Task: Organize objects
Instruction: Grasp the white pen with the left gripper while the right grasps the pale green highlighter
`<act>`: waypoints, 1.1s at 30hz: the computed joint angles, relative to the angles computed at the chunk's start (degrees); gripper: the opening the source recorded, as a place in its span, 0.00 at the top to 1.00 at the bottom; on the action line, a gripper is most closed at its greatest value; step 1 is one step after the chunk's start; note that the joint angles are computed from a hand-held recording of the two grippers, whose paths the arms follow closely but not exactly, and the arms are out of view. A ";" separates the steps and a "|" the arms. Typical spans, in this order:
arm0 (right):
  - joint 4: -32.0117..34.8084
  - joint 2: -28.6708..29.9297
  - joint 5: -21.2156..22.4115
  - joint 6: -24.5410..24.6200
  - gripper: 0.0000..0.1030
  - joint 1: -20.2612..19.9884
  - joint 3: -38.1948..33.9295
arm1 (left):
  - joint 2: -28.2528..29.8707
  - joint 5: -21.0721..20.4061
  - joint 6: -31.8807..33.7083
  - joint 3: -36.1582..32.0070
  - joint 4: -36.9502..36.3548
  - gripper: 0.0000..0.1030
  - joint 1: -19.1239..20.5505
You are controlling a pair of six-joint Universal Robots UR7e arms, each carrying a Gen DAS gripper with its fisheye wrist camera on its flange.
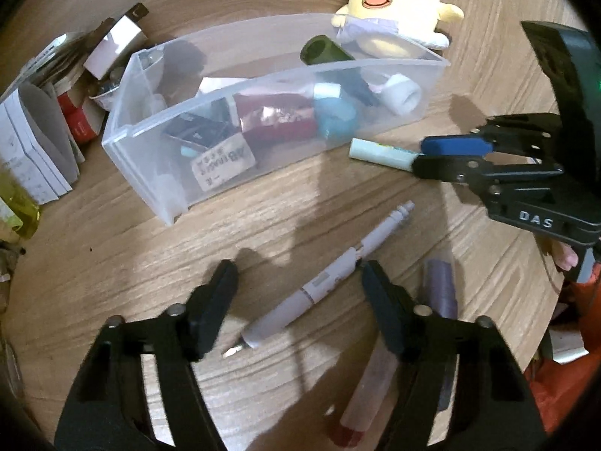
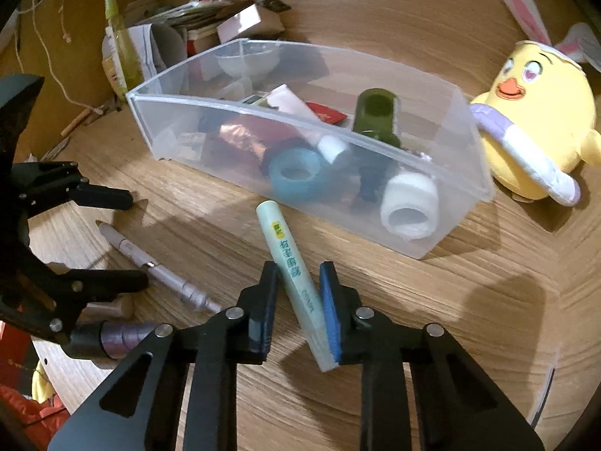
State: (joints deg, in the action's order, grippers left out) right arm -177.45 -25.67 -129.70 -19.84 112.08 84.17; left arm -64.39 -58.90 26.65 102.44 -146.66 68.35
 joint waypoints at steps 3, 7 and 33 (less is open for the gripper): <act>-0.86 -0.66 -0.27 0.56 0.83 0.04 0.94 | 0.14 -0.07 -0.58 -0.49 0.46 0.55 -0.11; -1.39 -1.75 -0.03 1.19 0.84 0.03 2.69 | 0.29 -0.21 -0.85 -1.14 1.78 0.72 -0.26; 3.44 -0.55 0.69 -0.15 0.86 0.28 -0.04 | -1.31 -2.23 0.00 -2.23 5.90 0.90 1.17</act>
State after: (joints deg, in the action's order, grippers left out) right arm -174.01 -26.22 -129.01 -19.99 112.36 84.13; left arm -65.70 -61.13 26.65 100.21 -140.76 69.51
